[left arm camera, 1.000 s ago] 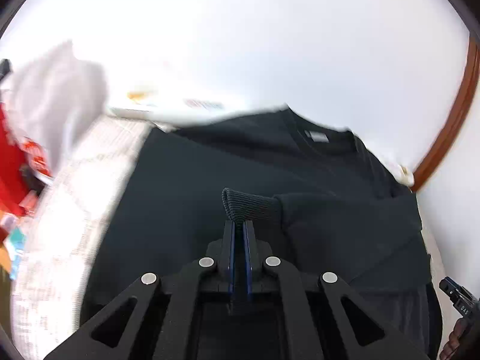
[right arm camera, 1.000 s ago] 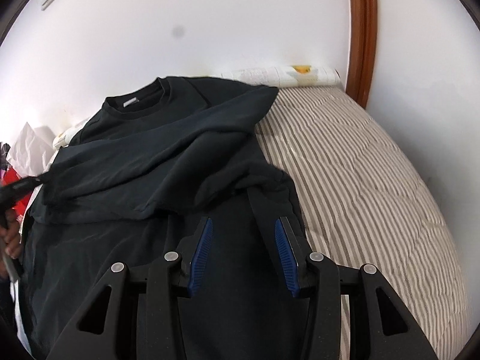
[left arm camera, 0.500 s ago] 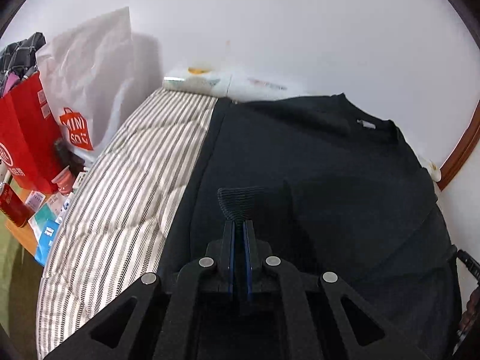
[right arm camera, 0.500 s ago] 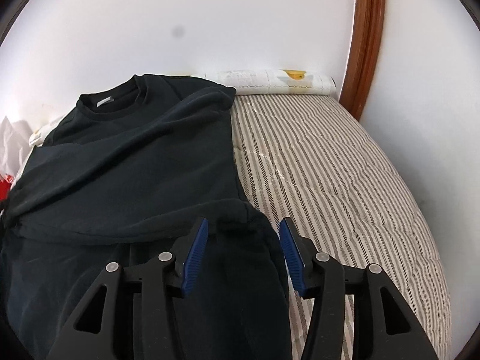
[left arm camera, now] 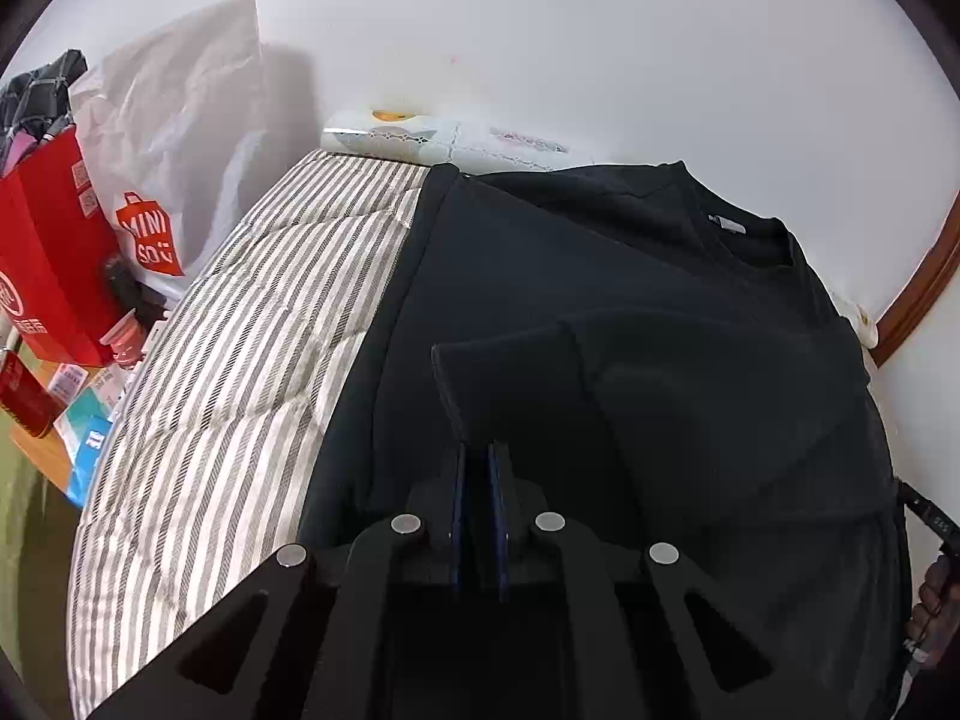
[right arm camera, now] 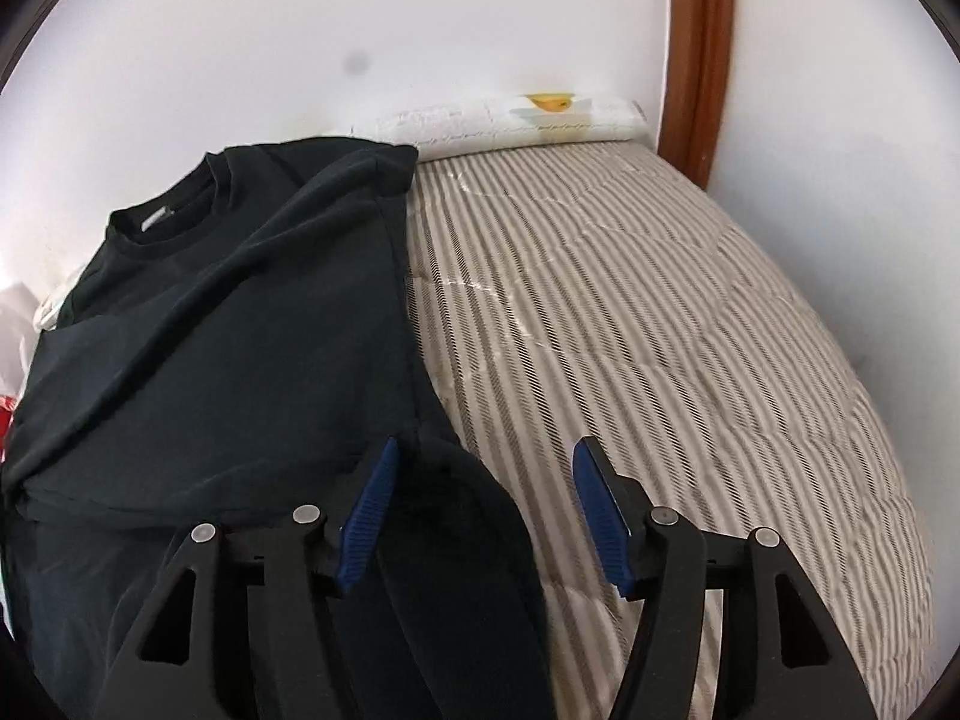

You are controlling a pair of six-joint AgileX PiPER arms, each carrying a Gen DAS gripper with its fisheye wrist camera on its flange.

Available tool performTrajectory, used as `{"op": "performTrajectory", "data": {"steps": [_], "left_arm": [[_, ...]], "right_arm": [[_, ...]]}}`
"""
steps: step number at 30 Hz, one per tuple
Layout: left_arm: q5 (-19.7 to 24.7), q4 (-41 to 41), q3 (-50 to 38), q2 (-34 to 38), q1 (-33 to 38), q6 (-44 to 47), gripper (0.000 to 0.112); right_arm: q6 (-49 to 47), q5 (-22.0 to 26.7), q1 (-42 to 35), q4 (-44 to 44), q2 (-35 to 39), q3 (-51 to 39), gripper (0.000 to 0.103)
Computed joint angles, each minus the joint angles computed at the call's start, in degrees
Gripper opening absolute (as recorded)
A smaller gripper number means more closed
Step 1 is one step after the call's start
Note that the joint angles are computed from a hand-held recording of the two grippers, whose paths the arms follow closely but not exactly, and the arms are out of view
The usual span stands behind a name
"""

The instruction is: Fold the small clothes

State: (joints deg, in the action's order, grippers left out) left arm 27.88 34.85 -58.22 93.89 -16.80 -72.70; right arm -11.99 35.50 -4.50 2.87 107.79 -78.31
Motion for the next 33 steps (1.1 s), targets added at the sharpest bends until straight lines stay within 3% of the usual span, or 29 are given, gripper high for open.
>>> {"op": "performTrajectory", "data": {"steps": [7,15,19,24,26,28,29,33], "left_arm": [[5.66,4.61,3.15,-5.33,-6.07,-6.24,0.010],[12.31,6.17,11.16,-14.20,-15.72,-14.80,0.011],[15.71,5.80,15.36,-17.61,-20.46,-19.89,0.029],[17.73,5.90,21.42,-21.58,-28.08,-27.26,0.029],[18.71,6.15,23.23,-22.67,-31.35,-29.87,0.036],[21.19,8.03,24.52,-23.65,-36.23,-34.71,0.044],[23.01,8.16,24.44,-23.65,-38.58,-36.23,0.057],[25.69,8.65,25.17,-23.70,-45.27,-40.84,0.059]], "right_arm": [[-4.67,-4.33,-2.48,0.76,-11.84,11.00,0.064],[-12.79,0.01,-9.22,7.89,-21.64,17.93,0.065],[-15.47,4.27,-11.63,5.70,-25.01,21.42,0.065],[-24.98,6.65,-16.58,10.94,-29.70,27.84,0.065],[-29.07,7.51,-19.03,13.53,-31.58,30.48,0.066],[-31.45,7.93,-20.57,14.45,-32.85,32.44,0.066],[-33.12,8.22,-21.57,15.32,-33.40,33.42,0.066],[-39.52,6.01,-24.20,18.81,-36.19,37.83,0.066]]}}
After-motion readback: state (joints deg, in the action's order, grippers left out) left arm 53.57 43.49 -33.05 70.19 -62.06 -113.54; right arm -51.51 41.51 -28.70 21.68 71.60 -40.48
